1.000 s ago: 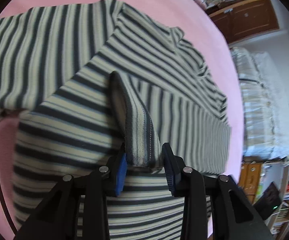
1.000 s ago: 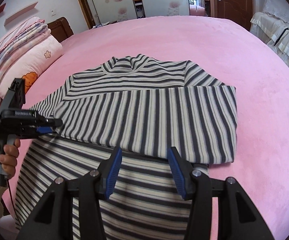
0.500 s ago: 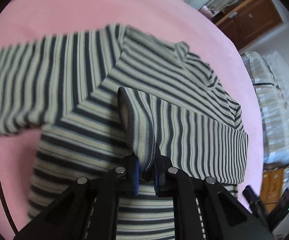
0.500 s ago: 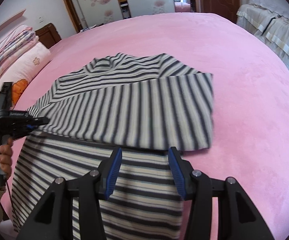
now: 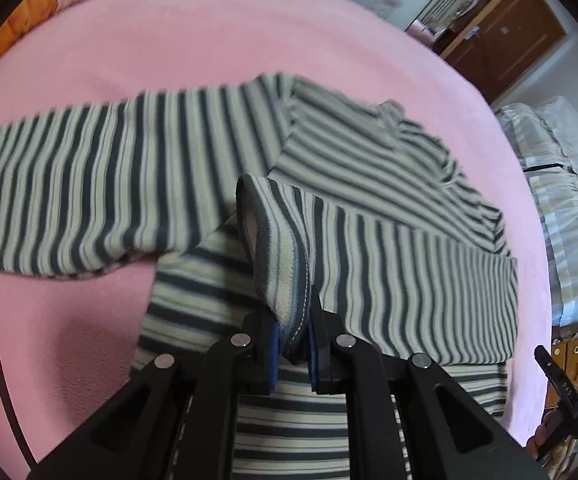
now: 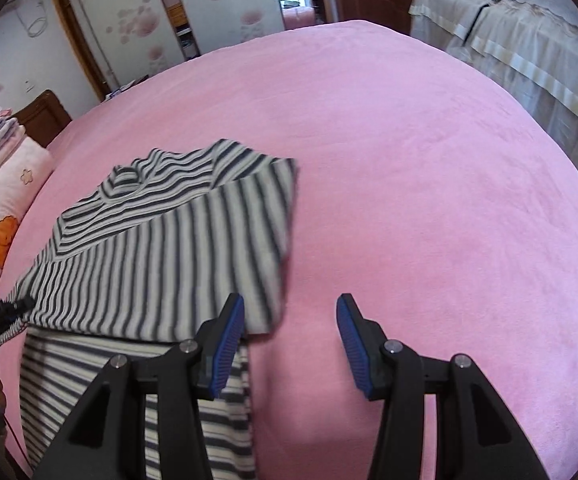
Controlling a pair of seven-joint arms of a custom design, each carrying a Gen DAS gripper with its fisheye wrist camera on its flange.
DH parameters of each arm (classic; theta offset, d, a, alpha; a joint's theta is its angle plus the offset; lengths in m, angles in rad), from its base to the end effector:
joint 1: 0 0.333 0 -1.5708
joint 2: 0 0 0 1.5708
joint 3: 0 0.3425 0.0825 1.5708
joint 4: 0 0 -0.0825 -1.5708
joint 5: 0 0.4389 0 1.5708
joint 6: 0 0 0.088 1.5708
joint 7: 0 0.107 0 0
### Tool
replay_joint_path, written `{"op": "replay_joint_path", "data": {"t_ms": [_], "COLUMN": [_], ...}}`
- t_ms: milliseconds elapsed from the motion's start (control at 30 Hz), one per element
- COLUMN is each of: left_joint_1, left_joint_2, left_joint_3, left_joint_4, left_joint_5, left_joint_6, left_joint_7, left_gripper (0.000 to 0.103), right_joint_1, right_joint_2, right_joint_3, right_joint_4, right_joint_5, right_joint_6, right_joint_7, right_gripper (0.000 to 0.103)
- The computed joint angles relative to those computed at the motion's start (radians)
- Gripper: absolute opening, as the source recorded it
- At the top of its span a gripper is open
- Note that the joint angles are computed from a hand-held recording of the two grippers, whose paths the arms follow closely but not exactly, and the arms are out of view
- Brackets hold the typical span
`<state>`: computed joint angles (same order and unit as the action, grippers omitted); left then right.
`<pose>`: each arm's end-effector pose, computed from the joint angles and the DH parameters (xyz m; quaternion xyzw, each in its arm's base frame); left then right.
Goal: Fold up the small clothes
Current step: 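Open the right tool and withdraw it from the folded sleeve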
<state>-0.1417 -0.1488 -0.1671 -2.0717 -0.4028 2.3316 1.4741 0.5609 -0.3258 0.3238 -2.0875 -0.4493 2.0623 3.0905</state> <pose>0.5640 -0.1912 0.5466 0.6852 -0.6826 0.2532 0.0220 0.3427 0.4124 0.6031 -0.4976 0.8171 -0.1836 0.2259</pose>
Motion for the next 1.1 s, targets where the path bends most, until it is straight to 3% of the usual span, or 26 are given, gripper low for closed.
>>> {"op": "replay_joint_path", "data": {"t_ms": [133,300,500,867,1100], "left_joint_1": [0.004,0.002,0.013,0.014,0.024], "left_joint_2": [0.005,-0.003,0.005,-0.044,-0.010], "left_joint_3": [0.008,-0.002,-0.006,0.019,0.009], "left_joint_4": [-0.013,0.004,0.015,-0.067,-0.015], "left_joint_5": [-0.013,0.023,0.094,-0.001,0.043], "left_joint_6": [-0.003,0.048,0.045,0.007,0.025], "left_joint_7": [0.026,0.056,-0.009,0.061,0.053], "left_gripper": [0.009,0.009,0.009,0.014,0.014], "right_joint_1": [-0.004,-0.004,0.001,0.004,-0.003], "right_joint_2": [-0.005,0.017,0.057,0.158,0.227], "right_joint_3": [-0.012,-0.012,-0.013,-0.041,-0.071], "right_joint_4": [-0.013,-0.004,0.021,0.109,0.174], "right_joint_5": [0.019,0.024,0.020,0.002,-0.007], "right_joint_6": [0.017,0.028,0.043,0.034,0.048], "right_joint_7": [0.006,-0.002,-0.013,-0.093,-0.134], "right_gripper": [0.048,0.048,0.048,0.048,0.048]}}
